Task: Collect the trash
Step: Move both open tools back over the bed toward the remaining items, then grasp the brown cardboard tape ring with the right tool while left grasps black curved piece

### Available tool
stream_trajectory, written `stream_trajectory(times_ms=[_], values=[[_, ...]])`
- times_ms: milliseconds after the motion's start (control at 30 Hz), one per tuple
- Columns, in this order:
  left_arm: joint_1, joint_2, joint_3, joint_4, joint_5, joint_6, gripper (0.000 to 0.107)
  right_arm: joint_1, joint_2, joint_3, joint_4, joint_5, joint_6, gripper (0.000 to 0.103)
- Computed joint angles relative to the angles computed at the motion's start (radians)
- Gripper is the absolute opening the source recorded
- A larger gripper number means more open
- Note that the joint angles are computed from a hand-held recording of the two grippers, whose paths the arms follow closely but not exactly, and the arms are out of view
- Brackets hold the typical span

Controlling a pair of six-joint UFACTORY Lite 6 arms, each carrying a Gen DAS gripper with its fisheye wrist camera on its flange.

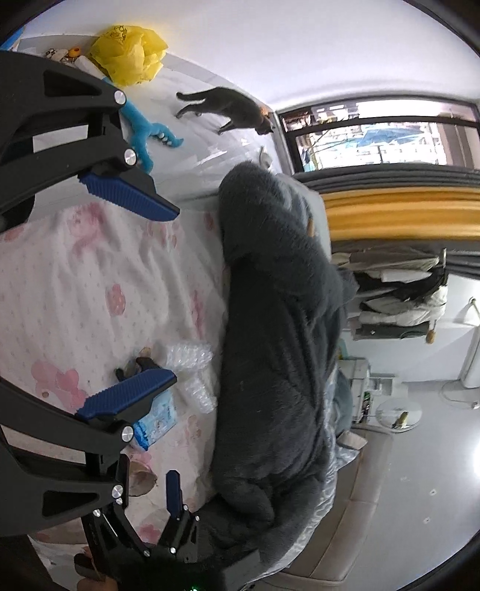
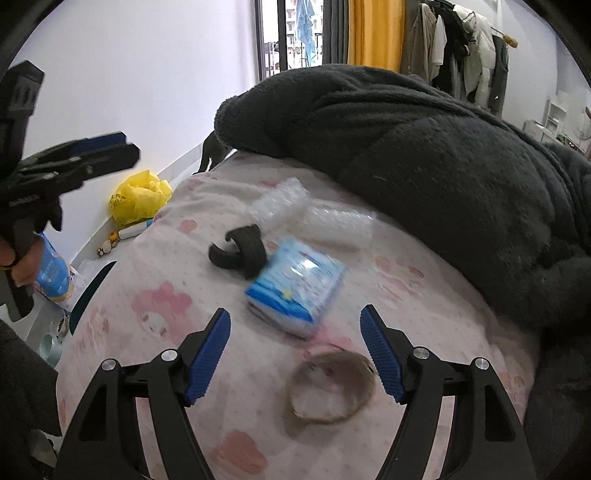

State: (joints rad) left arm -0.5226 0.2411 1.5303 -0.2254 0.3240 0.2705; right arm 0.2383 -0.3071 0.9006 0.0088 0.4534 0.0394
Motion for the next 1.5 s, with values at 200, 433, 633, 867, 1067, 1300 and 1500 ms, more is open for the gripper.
stream_trajectory(times_ms=[200, 433, 633, 867, 1067, 1300, 1500], values=[[-0.043, 0.063, 0.042, -0.041, 0.024, 0.041, 0.086, -0.109, -0.072, -0.085, 0.233, -0.008, -0.277, 0.076], [-0.099, 0.165, 0.146, 0.076, 0.071, -0.052, 0.086, -0.238, -0.099, -0.141, 0.577, 0.054, -0.679, 0.076], [-0.128, 0.252, 0.230, 0.140, 0.137, -0.112, 0.086, -0.262, -0.121, -0.176, 0.643, 0.084, -0.788, 0.066], [-0.155, 0.300, 0.270, 0.203, 0.162, -0.160, 0.084, -0.228, -0.103, -0.194, 0.609, 0.056, -0.753, 0.052], [-0.186, 0.349, 0.329, 0.268, 0.187, -0.222, 0.079, -0.246, -0.113, -0.183, 0.619, 0.071, -0.756, 0.050], [-0.203, 0.432, 0.422, 0.297, 0.238, -0.250, 0.064, -0.332, -0.169, -0.189, 0.672, 0.123, -0.815, 0.050], [-0.202, 0.477, 0.478, 0.266, 0.268, -0.223, 0.050, -0.367, -0.157, -0.173, 0.699, 0.137, -0.847, 0.050]])
